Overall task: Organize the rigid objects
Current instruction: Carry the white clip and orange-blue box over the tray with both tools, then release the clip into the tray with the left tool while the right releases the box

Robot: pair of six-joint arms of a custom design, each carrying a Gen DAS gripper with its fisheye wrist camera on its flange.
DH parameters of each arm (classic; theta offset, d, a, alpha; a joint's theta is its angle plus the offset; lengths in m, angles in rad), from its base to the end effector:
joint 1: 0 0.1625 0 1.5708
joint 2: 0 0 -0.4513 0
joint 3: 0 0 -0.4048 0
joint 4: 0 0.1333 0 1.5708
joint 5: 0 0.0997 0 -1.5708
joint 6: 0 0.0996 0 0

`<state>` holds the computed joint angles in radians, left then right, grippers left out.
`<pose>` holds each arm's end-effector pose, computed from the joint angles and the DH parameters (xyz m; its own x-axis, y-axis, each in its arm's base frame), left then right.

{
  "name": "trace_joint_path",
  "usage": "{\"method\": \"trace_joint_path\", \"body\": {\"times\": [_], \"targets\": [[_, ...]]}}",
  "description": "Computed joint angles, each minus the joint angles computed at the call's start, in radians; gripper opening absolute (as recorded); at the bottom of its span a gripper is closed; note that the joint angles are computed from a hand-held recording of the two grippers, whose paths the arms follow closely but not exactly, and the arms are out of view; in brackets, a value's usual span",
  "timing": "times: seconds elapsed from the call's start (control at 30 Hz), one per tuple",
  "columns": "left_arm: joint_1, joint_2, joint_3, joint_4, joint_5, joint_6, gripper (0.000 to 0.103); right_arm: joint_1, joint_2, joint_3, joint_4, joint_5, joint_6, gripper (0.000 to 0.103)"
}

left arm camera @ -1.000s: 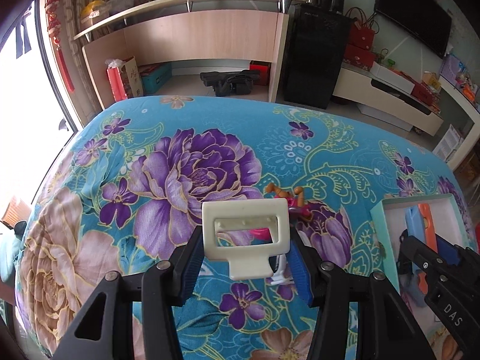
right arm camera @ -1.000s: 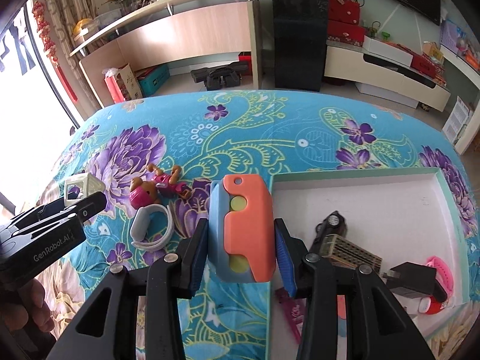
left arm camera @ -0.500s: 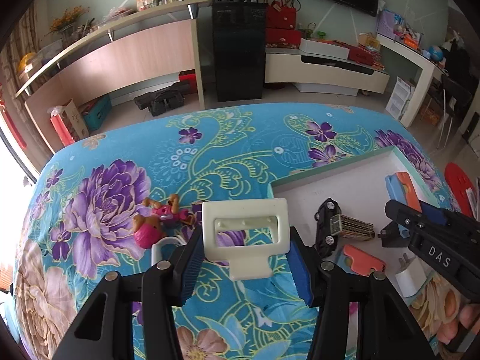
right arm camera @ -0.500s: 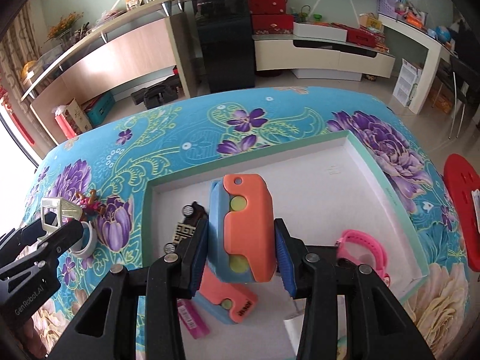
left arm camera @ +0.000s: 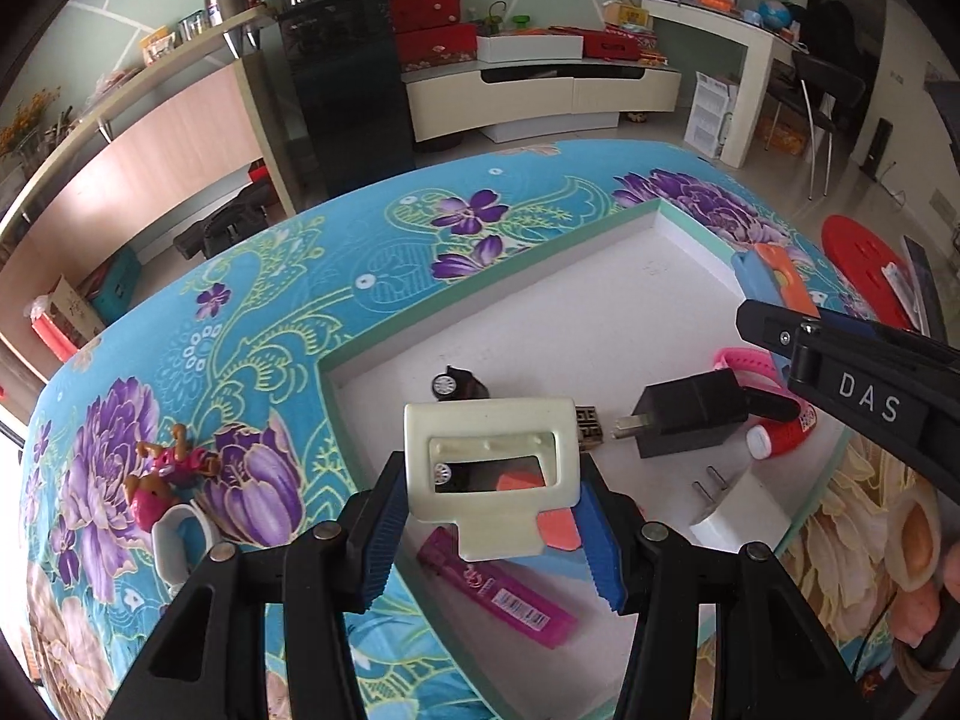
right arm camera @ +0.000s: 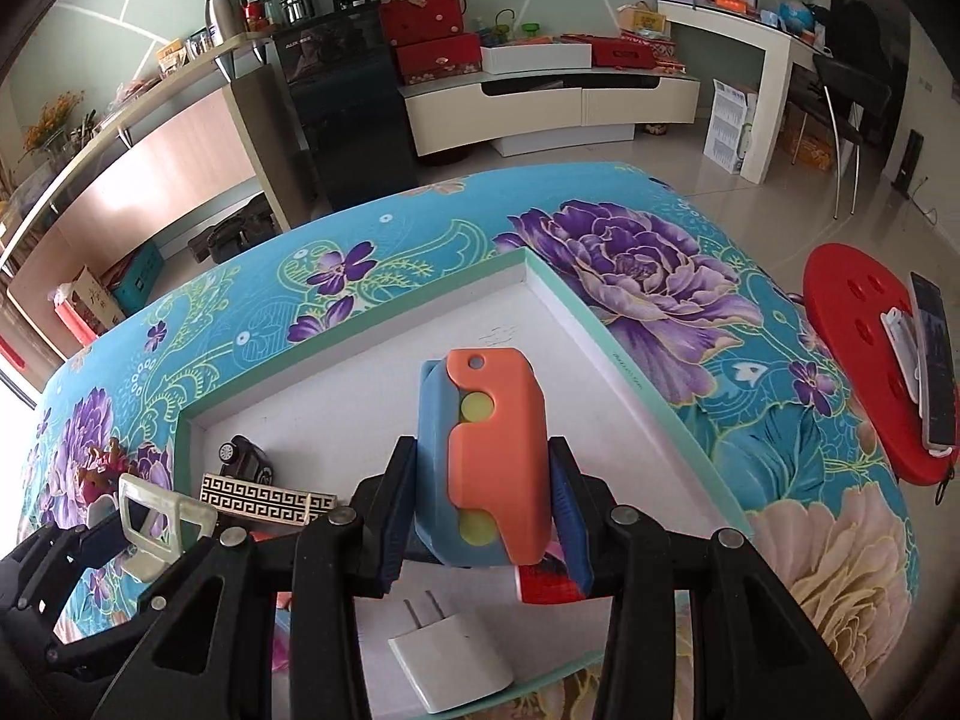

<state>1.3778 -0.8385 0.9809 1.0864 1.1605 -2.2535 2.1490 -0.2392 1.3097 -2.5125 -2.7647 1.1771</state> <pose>0.0472 -0.6605 0.3212 -0.4438 0.7455 -0.4973 0.8322 0.5487 0.0800 0.4313 -0.5864 -0.1349 -0.5937 0.6515 0.4723 0.0164 0.5967 -0.8023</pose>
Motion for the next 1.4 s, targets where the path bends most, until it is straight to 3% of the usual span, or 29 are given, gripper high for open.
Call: {"method": "trace_joint_path", "body": {"times": [0.1,0.17,0.87,1.07,1.17,1.4], "targets": [[-0.01,-0.001,0.034,-0.015,-0.005,0.006,0.056,-0.008,-0.022,0.021,0.094,-0.001,0.105,0.044],[-0.014,-0.001,0.052,-0.021,-0.009,0.007,0.056,-0.014,-0.029,0.034,0.1,0.006,0.13,0.044],[-0.013,0.014,0.074,-0.038,-0.042,-0.003,0.057,-0.04,-0.014,0.016,0.115,0.064,0.123,0.044],[-0.015,0.018,0.069,-0.041,-0.065,-0.009,0.062,-0.04,-0.012,0.008,0.136,0.064,0.138,0.044],[-0.017,0.01,0.074,-0.049,-0.066,-0.003,0.071,-0.038,-0.012,0.004,0.151,0.06,0.144,0.044],[-0.021,0.001,0.063,-0.036,-0.055,-0.008,0.071,-0.03,-0.02,-0.002,0.21,0.053,0.188,0.053]]}}
